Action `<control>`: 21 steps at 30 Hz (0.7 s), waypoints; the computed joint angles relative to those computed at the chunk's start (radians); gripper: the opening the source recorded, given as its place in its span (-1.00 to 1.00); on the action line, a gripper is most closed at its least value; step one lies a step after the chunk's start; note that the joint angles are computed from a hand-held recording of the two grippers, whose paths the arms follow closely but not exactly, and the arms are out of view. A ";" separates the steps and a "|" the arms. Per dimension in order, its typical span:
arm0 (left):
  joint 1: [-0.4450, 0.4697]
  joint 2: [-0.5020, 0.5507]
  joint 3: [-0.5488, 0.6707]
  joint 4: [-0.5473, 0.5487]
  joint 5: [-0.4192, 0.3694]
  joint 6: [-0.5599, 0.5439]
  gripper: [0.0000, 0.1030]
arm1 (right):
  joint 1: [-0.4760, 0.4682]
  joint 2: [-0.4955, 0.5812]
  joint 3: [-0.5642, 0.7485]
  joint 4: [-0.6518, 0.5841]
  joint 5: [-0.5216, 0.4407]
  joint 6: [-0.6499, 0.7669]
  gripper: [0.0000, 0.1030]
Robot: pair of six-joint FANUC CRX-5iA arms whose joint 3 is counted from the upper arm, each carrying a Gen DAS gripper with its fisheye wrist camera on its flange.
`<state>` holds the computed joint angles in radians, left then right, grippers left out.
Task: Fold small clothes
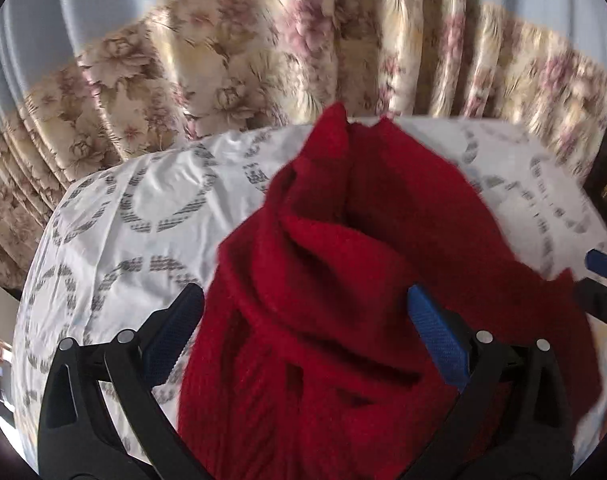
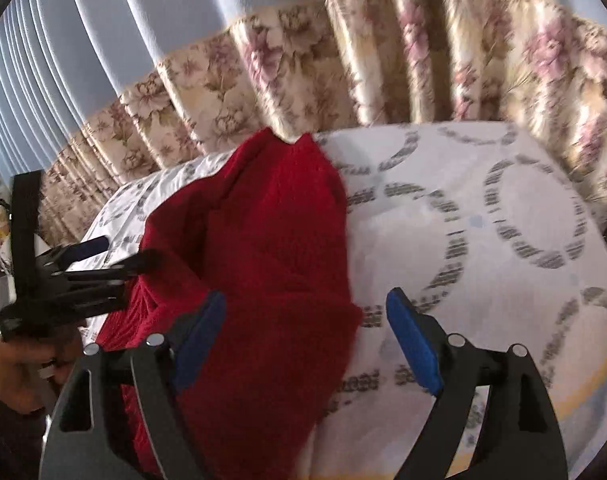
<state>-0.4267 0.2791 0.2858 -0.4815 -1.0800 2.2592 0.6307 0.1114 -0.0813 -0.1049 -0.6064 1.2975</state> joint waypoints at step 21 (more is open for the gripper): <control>0.152 -0.092 -0.183 0.088 0.136 -0.133 -0.69 | 0.027 0.208 0.252 -0.047 -0.137 0.137 0.62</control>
